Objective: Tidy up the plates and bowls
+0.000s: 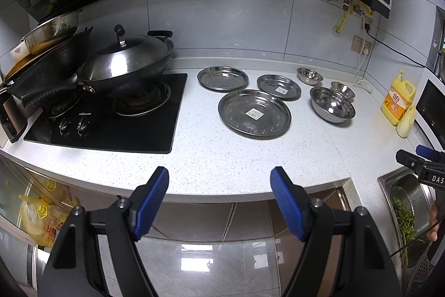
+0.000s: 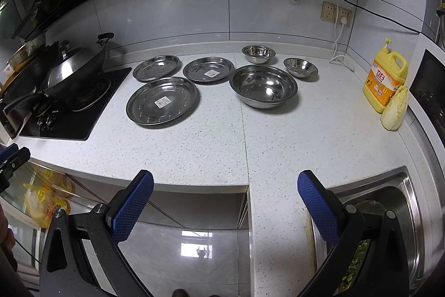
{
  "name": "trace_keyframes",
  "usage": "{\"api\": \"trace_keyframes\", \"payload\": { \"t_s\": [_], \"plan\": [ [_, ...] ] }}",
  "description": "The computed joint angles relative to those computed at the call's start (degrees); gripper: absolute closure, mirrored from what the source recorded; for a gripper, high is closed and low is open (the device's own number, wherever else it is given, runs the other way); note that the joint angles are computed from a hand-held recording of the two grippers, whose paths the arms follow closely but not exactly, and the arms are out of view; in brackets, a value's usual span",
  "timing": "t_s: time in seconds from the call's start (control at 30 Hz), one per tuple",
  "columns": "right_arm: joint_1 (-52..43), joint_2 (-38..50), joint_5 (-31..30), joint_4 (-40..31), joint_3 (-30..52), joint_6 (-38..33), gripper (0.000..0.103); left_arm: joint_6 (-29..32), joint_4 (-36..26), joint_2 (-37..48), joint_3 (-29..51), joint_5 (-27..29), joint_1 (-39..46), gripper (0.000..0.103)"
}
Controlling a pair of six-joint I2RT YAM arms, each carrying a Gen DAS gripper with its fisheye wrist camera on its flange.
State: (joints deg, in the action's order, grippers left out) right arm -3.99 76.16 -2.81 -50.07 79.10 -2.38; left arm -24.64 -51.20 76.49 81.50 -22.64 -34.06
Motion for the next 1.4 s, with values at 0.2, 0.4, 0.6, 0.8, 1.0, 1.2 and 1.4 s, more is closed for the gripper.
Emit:
{"api": "trace_keyframes", "payload": {
  "t_s": [0.2, 0.4, 0.6, 0.8, 1.0, 1.2, 1.4],
  "plan": [
    [0.3, -0.1, 0.2, 0.0, -0.1, 0.1, 0.001, 0.0, -0.1, -0.9, -0.7, 0.4, 0.5, 0.029],
    [0.9, -0.3, 0.6, 0.0, -0.2, 0.5, 0.001, 0.0, -0.2, -0.8, -0.6, 0.5, 0.6, 0.029],
    [0.6, -0.1, 0.4, 0.0, -0.1, 0.3, 0.001, 0.2, -0.1, -1.6, -1.2, 0.8, 1.0, 0.029],
    [1.4, -0.5, 1.1, -0.1, -0.2, 0.8, 0.001, 0.3, -0.1, -1.8, -1.5, 1.0, 1.1, 0.029],
    [2.4, -0.6, 2.1, -0.3, -0.1, 1.6, 0.001, 0.5, 0.0, -2.0, -1.8, 1.3, 1.4, 0.029],
    [4.9, -0.4, 4.3, -0.5, 0.3, 3.1, 0.001, 1.9, 0.6, -3.0, -2.9, 3.0, 2.7, 0.029],
    [7.3, -0.1, 6.6, -0.6, 0.7, 4.7, 0.001, 4.1, 1.2, -2.8, -2.6, 6.3, 5.6, 0.029]
  ]
}}
